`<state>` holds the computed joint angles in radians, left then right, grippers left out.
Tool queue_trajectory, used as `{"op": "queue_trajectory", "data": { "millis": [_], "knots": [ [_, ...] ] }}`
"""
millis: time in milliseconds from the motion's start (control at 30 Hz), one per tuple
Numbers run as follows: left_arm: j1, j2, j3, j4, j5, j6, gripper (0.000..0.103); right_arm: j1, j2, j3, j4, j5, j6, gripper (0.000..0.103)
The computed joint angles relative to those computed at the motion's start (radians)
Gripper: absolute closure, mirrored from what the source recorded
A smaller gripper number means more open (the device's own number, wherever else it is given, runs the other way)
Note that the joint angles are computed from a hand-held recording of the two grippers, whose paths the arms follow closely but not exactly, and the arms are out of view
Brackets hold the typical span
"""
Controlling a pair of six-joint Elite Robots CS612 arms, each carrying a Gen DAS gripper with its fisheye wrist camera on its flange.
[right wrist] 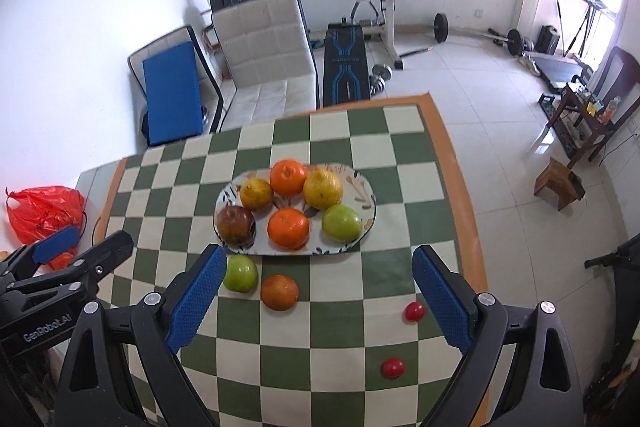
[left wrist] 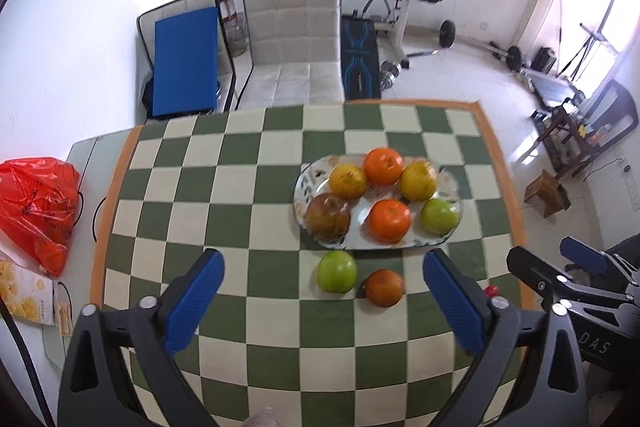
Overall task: Organize fruits
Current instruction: 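Lift both open tools away from the plate, then grasp the green apple with the left tool while the right tool grasps the grapefruit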
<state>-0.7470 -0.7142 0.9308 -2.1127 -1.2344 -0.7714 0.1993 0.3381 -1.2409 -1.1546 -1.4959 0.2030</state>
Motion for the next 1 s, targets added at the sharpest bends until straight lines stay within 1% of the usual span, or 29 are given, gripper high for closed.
{"op": "queue_trajectory", "data": {
  "millis": [133, 167, 233, 267, 367, 400, 533, 600, 633, 700, 733, 867, 933, 1000],
  "knots": [
    [0.015, 0.045, -0.046, 0.167, 0.005, -0.038, 0.0, -0.007, 0.015, 0.055, 0.053, 0.085, 0.009, 0.007],
    [0.021, 0.058, -0.058, 0.211, -0.007, -0.049, 0.0, -0.008, 0.022, 0.072, 0.066, 0.117, 0.01, 0.007],
    [0.032, 0.072, -0.063, 0.261, -0.031, -0.071, 0.0, -0.006, 0.032, 0.109, 0.092, 0.147, 0.008, 0.007],
    [0.04, 0.081, -0.068, 0.288, -0.054, -0.084, 0.0, -0.004, 0.038, 0.133, 0.105, 0.164, 0.009, 0.007],
    [0.056, 0.097, -0.072, 0.333, -0.099, -0.11, 0.0, 0.005, 0.052, 0.186, 0.122, 0.186, 0.012, 0.008],
    [0.061, 0.102, -0.075, 0.342, -0.115, -0.117, 0.0, 0.008, 0.054, 0.208, 0.121, 0.194, 0.016, 0.009],
    [0.079, 0.131, -0.102, 0.369, -0.179, -0.135, 0.0, 0.014, 0.062, 0.265, 0.119, 0.243, 0.033, 0.018],
    [0.086, 0.143, -0.116, 0.365, -0.211, -0.14, 0.0, 0.019, 0.063, 0.288, 0.11, 0.252, 0.026, 0.025],
    [0.088, 0.15, -0.125, 0.357, -0.224, -0.136, 0.0, 0.02, 0.065, 0.293, 0.107, 0.256, 0.021, 0.032],
    [0.091, 0.163, -0.143, 0.34, -0.251, -0.119, 0.0, 0.023, 0.073, 0.283, 0.082, 0.254, 0.01, 0.041],
    [0.091, 0.174, -0.161, 0.341, -0.263, -0.108, 0.0, 0.023, 0.072, 0.284, 0.083, 0.257, -0.004, 0.044],
    [0.091, 0.224, -0.236, 0.334, -0.328, -0.047, 0.0, 0.018, 0.089, 0.231, 0.131, 0.206, -0.033, 0.044],
    [0.09, 0.258, -0.291, 0.358, -0.356, -0.015, 0.0, 0.007, 0.104, 0.191, 0.164, 0.2, -0.03, 0.044],
    [0.089, 0.303, -0.363, 0.398, -0.389, 0.012, 0.0, -0.003, 0.116, 0.156, 0.197, 0.188, -0.024, 0.044]
  ]
}}
